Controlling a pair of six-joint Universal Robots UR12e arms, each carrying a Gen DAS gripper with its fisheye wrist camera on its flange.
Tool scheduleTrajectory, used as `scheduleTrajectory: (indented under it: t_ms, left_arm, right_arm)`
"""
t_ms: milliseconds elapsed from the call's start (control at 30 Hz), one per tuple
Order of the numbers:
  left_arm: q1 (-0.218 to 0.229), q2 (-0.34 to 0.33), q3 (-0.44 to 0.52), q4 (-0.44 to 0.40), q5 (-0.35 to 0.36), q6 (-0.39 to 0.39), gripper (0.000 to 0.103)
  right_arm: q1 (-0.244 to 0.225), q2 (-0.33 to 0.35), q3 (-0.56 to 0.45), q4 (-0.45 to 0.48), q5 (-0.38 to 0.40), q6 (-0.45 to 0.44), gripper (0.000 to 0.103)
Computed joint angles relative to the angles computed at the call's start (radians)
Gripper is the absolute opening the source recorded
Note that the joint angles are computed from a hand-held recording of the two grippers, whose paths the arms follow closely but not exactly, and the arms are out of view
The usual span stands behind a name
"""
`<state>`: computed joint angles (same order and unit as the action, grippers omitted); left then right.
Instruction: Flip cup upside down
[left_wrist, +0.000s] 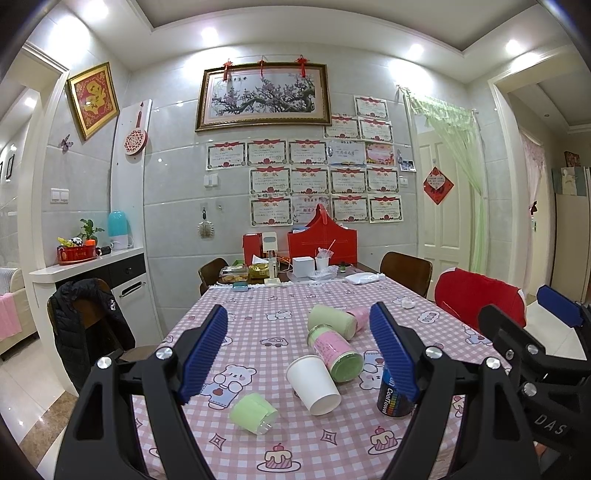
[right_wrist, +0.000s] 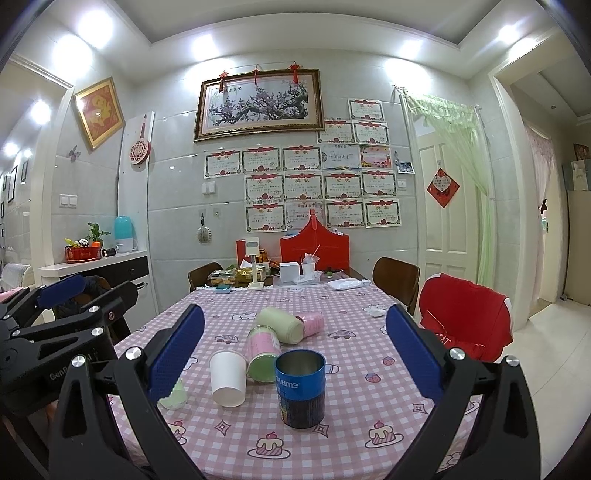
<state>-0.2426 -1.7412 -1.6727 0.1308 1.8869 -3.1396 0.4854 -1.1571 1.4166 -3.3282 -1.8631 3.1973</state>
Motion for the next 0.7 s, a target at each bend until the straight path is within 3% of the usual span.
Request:
scheduleTrajectory:
  t_ms: [700]
  left_arm:
    - [0.008,0.002,-0.005,0.009,-0.016,0.013,0.078]
  right_arm:
    - [-0.001,0.001,-0.006,0.009,0.004,0.004,0.095]
